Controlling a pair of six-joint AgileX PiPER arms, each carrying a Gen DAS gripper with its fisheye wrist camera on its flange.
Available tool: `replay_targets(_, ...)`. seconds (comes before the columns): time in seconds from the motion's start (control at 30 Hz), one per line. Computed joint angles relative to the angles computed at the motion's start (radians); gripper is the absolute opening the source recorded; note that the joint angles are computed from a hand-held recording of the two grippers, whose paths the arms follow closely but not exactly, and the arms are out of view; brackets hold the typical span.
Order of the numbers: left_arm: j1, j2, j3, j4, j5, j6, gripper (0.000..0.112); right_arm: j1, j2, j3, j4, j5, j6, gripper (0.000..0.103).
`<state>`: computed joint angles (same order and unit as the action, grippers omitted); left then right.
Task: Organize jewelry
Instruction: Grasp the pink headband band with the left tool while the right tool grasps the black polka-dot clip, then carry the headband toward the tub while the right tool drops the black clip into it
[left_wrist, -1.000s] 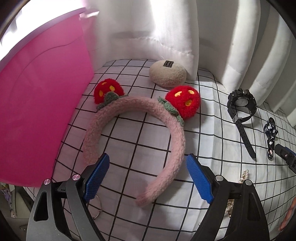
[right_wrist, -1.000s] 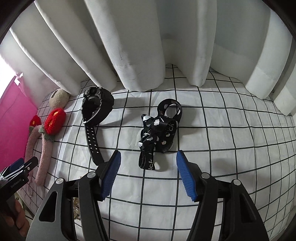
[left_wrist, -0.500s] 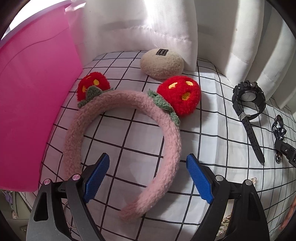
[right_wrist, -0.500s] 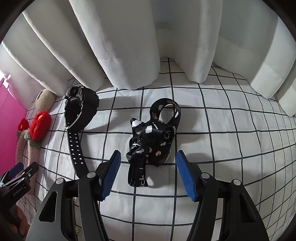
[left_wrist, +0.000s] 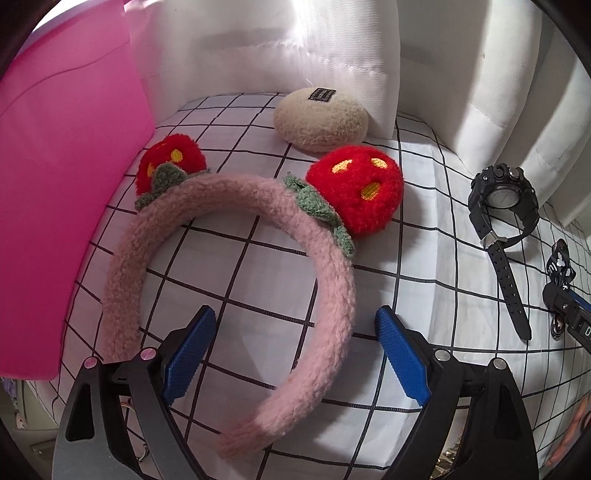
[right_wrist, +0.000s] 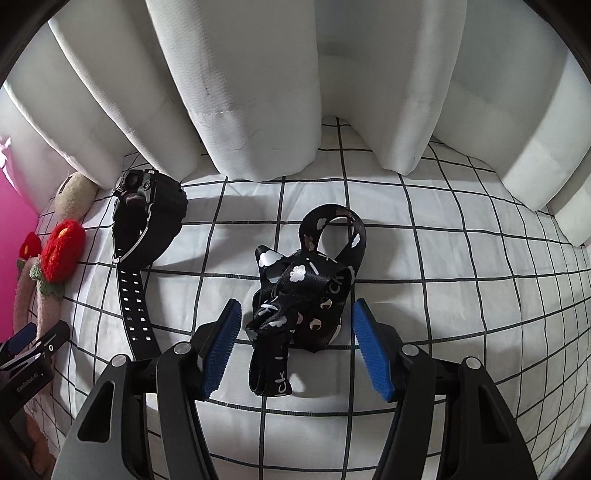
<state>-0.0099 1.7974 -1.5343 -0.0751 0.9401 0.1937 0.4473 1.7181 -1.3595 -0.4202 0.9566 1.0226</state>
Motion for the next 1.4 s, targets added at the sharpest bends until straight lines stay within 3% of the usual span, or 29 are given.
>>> replay_targets(0.2,0.005,-0.016,0.037,-0.015,-0.036,-0.004,0.086,0.032,0.016,0.000,-0.044,0.011,0.031,0.059)
replay_targets(0.27,0.003,-0.033,0.055,-0.029,-0.042,0.019,0.079,0.042,0.017,0.002,-0.056,0.013,0.044,0.050)
replay_targets(0.4,-0.003,-0.065,0.080,-0.058,-0.042,0.065,0.049,0.062,0.003,0.013,-0.063,0.022,0.055,0.031)
replay_targets(0.5,-0.005,-0.073,0.074,-0.061,-0.023,0.072,0.013,0.070,-0.008,0.022,-0.053,0.019,0.056,0.028)
replay_targets(0.9,0.045,-0.162,0.091,-0.114,0.023,0.164,0.009,0.131,-0.148,0.101,-0.075,0.028,0.107,0.028)
replay_targets(1.17,0.107,-0.219,0.035,-0.197,0.112,0.240,0.009,0.219,-0.228,0.075,-0.093,0.120,0.135,0.028)
replay_targets(1.4,0.171,-0.268,-0.046,-0.272,0.218,0.306,0.009,0.314,-0.222,-0.031,-0.140,0.215,0.190,0.028)
